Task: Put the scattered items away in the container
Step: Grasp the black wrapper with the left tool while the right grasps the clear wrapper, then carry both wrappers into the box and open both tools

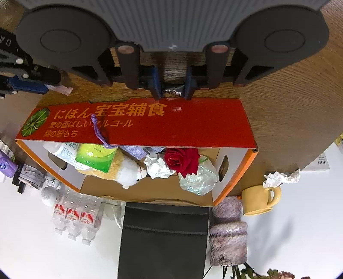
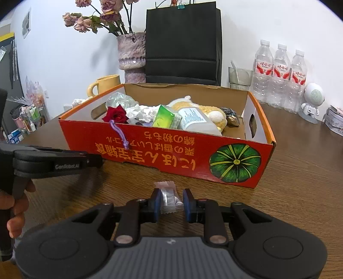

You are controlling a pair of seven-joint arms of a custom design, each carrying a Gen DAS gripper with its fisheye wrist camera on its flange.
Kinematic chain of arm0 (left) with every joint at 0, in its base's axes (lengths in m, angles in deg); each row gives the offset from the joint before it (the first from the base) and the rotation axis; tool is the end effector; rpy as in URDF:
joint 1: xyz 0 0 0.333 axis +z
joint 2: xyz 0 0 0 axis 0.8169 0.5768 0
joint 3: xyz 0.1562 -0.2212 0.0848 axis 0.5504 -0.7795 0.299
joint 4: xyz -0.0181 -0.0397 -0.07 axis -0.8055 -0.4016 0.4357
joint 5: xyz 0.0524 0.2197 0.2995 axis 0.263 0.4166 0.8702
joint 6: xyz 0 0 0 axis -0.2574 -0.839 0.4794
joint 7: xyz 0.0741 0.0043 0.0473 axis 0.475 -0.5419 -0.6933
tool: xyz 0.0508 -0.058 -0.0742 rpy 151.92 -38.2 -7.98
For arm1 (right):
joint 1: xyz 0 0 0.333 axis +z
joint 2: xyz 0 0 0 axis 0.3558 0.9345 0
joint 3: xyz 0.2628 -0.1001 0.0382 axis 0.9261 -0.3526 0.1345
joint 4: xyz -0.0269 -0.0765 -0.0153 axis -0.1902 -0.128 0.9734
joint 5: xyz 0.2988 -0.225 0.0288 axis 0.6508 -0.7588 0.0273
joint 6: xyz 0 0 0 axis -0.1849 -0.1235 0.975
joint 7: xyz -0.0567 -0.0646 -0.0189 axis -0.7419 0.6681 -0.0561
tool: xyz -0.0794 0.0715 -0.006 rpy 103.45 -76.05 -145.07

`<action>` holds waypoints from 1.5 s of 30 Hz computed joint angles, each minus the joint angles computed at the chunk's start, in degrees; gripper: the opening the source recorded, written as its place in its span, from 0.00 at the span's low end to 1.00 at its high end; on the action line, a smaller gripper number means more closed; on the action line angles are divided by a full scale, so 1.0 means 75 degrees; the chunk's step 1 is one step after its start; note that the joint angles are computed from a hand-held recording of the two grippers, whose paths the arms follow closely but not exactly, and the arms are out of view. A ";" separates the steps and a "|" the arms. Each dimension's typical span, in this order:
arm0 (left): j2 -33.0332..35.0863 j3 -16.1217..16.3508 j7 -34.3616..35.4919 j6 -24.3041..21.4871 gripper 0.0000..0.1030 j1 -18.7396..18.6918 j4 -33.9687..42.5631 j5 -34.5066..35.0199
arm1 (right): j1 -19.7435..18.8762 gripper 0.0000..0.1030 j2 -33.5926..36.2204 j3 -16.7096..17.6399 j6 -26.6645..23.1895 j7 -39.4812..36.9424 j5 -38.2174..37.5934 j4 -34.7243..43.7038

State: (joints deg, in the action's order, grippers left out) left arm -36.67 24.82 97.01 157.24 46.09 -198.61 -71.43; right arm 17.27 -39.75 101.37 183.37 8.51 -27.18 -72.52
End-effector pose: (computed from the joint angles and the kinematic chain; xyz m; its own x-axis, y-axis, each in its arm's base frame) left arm 0.6164 -0.0548 0.2394 0.0810 -0.9957 0.0439 -0.6238 -0.0850 -0.7769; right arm 0.6328 0.2191 0.2627 0.4985 -0.8654 -0.0505 -0.5620 -0.2783 -0.7789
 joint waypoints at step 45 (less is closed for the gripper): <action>0.1431 -0.1253 -0.1535 -0.0584 0.99 0.1668 0.2889 0.2765 | 0.1108 0.90 0.2375 -0.0295 -0.2215 -0.0705 0.2140 0.5322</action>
State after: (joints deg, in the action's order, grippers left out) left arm -25.94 15.43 85.50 152.86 58.60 -176.95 -50.69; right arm 25.58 -21.94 99.16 166.76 3.21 -11.13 -32.61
